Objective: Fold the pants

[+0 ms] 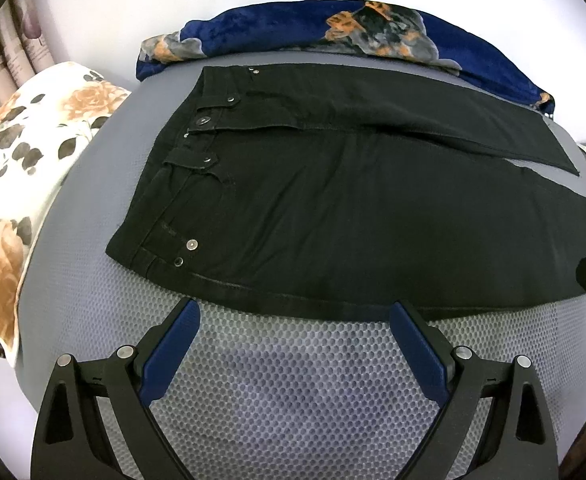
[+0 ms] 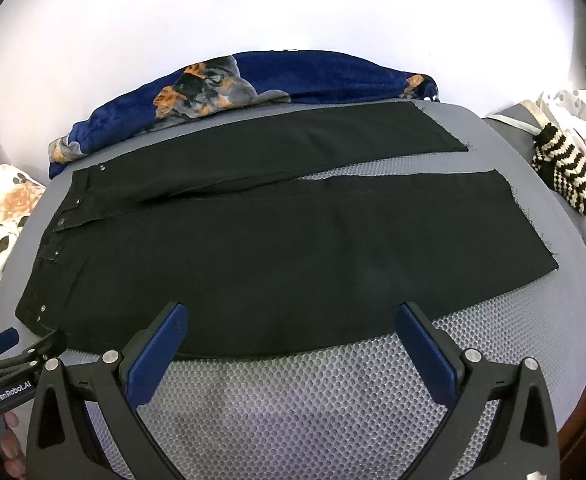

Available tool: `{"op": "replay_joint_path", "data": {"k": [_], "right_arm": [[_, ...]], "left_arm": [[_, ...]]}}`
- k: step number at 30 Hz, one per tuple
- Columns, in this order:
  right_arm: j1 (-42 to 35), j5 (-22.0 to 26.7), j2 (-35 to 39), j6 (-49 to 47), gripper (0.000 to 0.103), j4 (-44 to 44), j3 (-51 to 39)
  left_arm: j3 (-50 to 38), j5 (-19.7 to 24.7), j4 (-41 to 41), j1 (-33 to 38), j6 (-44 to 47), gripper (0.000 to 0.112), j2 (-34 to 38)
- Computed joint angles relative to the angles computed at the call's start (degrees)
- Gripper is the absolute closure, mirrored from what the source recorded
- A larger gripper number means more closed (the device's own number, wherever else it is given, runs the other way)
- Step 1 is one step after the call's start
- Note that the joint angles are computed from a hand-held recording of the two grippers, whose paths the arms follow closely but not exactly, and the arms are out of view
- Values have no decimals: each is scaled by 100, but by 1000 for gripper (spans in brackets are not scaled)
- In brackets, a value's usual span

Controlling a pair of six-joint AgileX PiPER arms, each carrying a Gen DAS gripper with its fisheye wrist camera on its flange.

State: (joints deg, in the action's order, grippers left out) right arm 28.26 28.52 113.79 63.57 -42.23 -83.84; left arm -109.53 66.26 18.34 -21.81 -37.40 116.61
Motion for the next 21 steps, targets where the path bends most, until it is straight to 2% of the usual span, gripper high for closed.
{"op": "replay_joint_path", "data": {"k": [21], "right_arm": [[-18,5,-15,50,0,-120,19]], "left_arm": [[-13,-56,124,-35,-20,17,4]]}}
